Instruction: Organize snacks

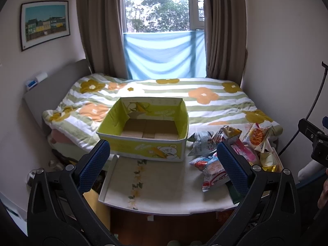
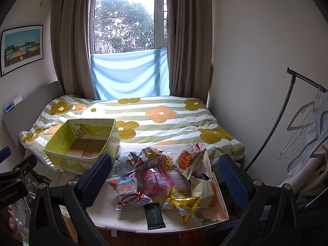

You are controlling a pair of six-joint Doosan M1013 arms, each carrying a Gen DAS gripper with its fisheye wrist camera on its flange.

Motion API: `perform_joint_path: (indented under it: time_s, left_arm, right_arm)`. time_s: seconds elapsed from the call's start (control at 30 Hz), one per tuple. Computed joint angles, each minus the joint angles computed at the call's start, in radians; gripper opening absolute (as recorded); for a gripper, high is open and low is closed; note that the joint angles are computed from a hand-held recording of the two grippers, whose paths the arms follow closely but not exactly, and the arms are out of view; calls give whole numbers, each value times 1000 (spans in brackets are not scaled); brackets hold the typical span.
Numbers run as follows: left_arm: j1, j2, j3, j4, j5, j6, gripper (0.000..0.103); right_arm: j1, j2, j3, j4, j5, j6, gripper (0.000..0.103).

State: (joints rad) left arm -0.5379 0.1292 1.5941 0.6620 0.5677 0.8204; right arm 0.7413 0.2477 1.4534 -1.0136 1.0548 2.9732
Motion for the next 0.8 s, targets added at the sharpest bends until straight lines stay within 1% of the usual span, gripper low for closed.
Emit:
perform_joint_path:
  time_s: [0.3, 0.43, 0.53, 0.73, 0.8]
  left_arm:
    - [10, 4, -7, -52, -4, 43, 103]
    - [9, 8, -11, -65, 5, 61, 103]
    - [12, 11, -16, -95, 5, 89, 103]
    - [32, 44, -59, -288, 45, 271, 103]
    - [44, 61, -74, -384, 63, 360, 103]
  right_arm:
    - [-2, -1, 2, 0, -3, 0, 103]
    - [-2, -1, 2, 1, -2, 0, 103]
    - [0, -3, 3, -1, -4, 5, 103]
    - [-11, -7, 8, 30, 4, 4, 103]
    - [-16, -11, 16, 53, 7, 8, 103]
